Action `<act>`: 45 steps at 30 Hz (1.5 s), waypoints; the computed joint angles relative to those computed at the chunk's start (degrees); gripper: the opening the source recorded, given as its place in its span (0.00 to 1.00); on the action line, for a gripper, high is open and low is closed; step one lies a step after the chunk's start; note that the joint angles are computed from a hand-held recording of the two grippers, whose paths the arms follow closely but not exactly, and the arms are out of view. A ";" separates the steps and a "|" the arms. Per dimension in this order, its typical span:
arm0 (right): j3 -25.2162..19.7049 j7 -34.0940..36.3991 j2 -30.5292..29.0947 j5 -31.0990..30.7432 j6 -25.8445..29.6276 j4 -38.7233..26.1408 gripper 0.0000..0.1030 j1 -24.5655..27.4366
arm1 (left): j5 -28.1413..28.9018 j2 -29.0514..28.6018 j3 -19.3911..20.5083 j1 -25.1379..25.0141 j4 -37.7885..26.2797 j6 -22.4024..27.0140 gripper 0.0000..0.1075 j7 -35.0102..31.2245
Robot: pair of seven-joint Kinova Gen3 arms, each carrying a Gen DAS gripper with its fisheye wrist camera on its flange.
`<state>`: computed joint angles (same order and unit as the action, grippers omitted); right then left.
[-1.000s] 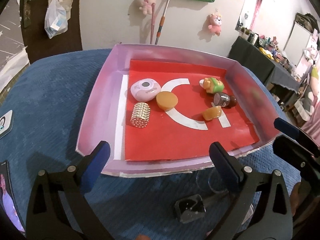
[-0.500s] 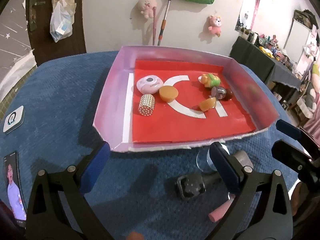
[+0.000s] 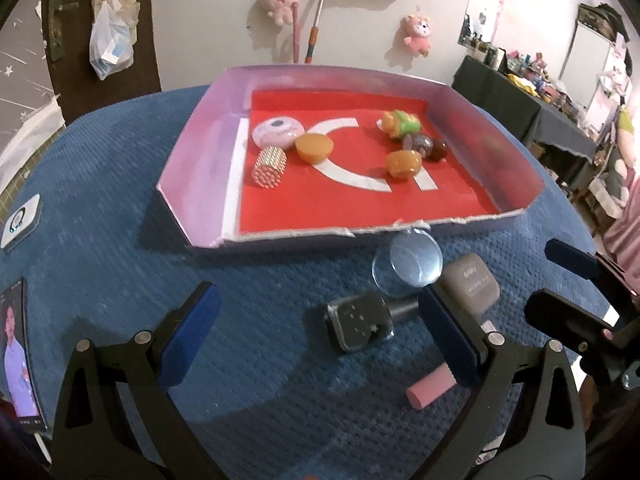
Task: Organize rigid objects
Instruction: 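Lift both tools out and move them toward the remaining items beside the box, then grasp the black star-printed device with the left tool while the right tool grasps the brown eye shadow compact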
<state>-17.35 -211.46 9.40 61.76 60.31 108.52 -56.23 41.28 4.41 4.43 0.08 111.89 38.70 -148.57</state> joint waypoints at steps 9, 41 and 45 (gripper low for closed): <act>0.24 -0.39 1.55 -2.35 0.28 0.12 0.92 -0.59 | -0.42 -0.08 0.03 0.44 2.26 -1.68 0.94 -0.88; 5.31 9.35 5.06 -8.23 -5.38 -3.34 0.52 0.59 | 5.20 -0.05 -0.08 -0.50 5.17 -1.37 0.31 -9.22; 4.86 7.86 4.27 -7.24 -4.65 -2.83 0.52 0.13 | 6.11 -0.67 -0.30 -0.56 5.69 -1.54 0.31 -10.21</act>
